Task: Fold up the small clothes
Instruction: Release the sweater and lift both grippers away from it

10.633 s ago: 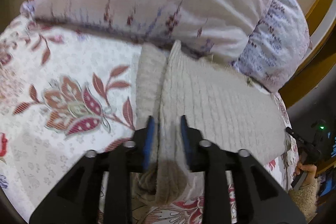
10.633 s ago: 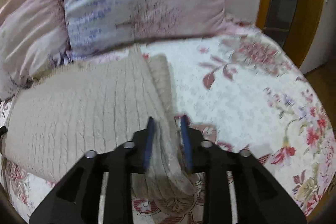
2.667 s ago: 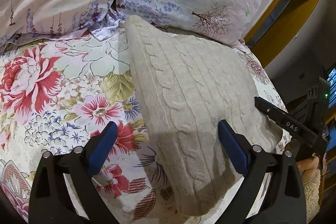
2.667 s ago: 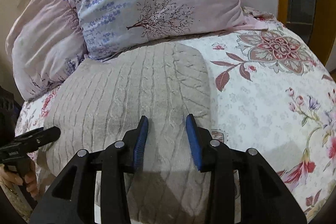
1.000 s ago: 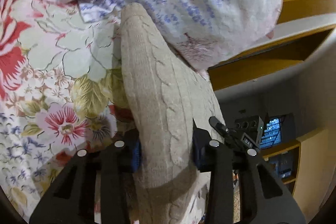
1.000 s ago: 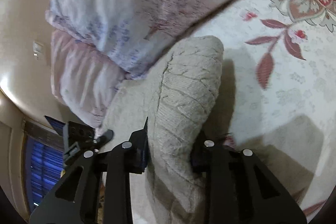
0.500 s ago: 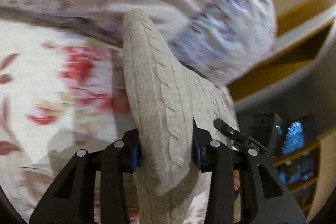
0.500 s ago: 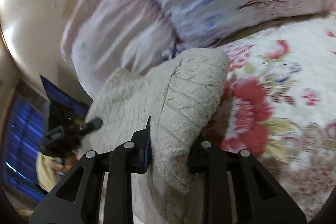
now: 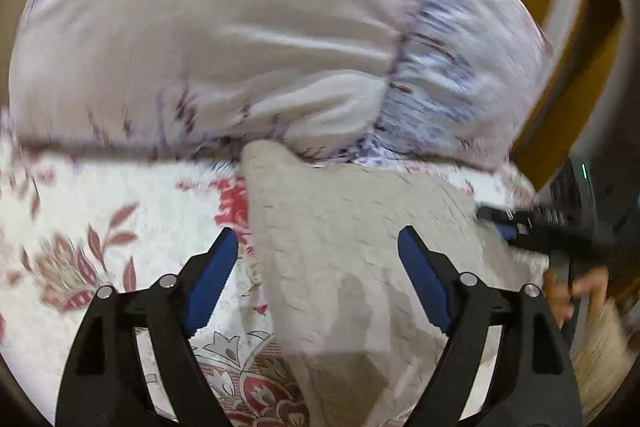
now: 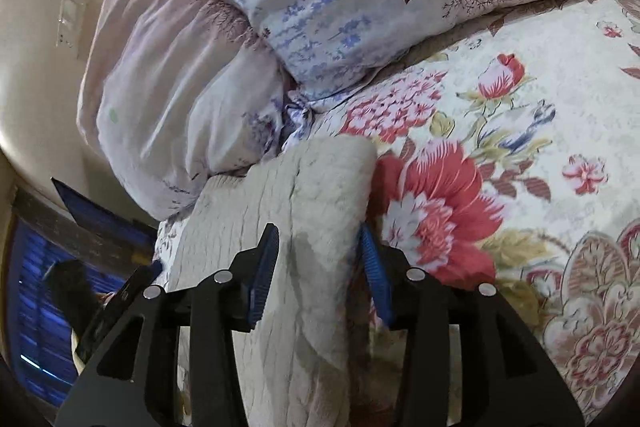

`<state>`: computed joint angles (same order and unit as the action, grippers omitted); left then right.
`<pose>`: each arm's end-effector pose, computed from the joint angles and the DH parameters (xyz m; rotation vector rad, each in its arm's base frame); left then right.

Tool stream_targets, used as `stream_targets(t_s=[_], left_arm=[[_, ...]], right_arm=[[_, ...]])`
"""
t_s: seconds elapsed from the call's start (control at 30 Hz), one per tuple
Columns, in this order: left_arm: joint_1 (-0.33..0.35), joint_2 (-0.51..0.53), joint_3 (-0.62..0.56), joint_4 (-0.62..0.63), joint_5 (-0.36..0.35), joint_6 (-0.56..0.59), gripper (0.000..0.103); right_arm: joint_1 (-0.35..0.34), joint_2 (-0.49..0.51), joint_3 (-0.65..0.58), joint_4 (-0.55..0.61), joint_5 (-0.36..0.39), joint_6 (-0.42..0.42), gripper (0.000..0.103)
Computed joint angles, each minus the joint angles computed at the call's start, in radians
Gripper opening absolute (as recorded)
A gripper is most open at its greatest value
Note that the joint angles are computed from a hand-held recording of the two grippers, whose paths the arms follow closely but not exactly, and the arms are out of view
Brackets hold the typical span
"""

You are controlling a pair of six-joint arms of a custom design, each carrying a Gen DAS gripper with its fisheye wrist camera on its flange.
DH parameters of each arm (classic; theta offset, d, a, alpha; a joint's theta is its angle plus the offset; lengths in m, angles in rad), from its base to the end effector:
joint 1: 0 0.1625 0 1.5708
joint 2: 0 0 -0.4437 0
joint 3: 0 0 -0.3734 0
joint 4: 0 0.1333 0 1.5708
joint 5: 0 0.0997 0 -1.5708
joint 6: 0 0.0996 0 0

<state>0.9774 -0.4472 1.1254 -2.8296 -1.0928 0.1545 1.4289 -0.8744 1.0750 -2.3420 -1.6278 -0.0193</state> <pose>-0.3115 -0.7822 0.1008 0.7910 2.5454 -0.9161 0.0149 -0.7983 0.3987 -0.2033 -2.9143 0.8473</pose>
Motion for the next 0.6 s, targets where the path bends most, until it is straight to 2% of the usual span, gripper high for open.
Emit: stream_targets(t_s=[0.03, 0.07, 0.17, 0.23, 0.3, 0.37, 0.47, 0.53, 0.57, 0.6], left_arm=[[-0.010, 0.005, 0.003, -0.001, 0.015, 0.026, 0.084], [-0.019, 0.010, 0.007, -0.001, 0.035, 0.051, 0.084], [-0.029, 0.026, -0.001, 0.024, 0.071, 0.073, 0.084], [-0.030, 0.033, -0.004, 0.036, 0.094, 0.074, 0.084], [-0.032, 0.041, -0.011, 0.052, 0.121, 0.077, 0.084], [-0.032, 0.040, -0.006, 0.055, 0.130, 0.078, 0.084], [-0.037, 0.043, -0.006, 0.055, 0.146, 0.079, 0.084], [-0.040, 0.040, 0.001, 0.053, 0.158, 0.078, 0.084], [-0.041, 0.036, 0.009, 0.045, 0.164, 0.082, 0.085], [-0.042, 0.032, 0.018, 0.036, 0.171, 0.085, 0.086]], right_arm=[[0.008, 0.010, -0.006, -0.008, -0.020, -0.013, 0.034], [0.018, 0.018, -0.004, -0.038, -0.043, -0.037, 0.013], [0.046, 0.015, 0.036, -0.194, -0.105, -0.119, 0.009], [0.058, 0.023, 0.032, -0.224, -0.171, -0.134, 0.008], [0.063, 0.059, -0.014, -0.165, -0.271, -0.109, 0.008], [0.061, 0.078, -0.042, -0.119, -0.316, -0.088, 0.008], [0.074, 0.097, -0.068, -0.096, -0.381, -0.105, 0.010], [0.083, 0.084, -0.051, -0.131, -0.382, -0.115, 0.022], [0.087, 0.071, -0.031, -0.163, -0.380, -0.120, 0.033], [0.087, 0.054, -0.005, -0.193, -0.368, -0.129, 0.036]])
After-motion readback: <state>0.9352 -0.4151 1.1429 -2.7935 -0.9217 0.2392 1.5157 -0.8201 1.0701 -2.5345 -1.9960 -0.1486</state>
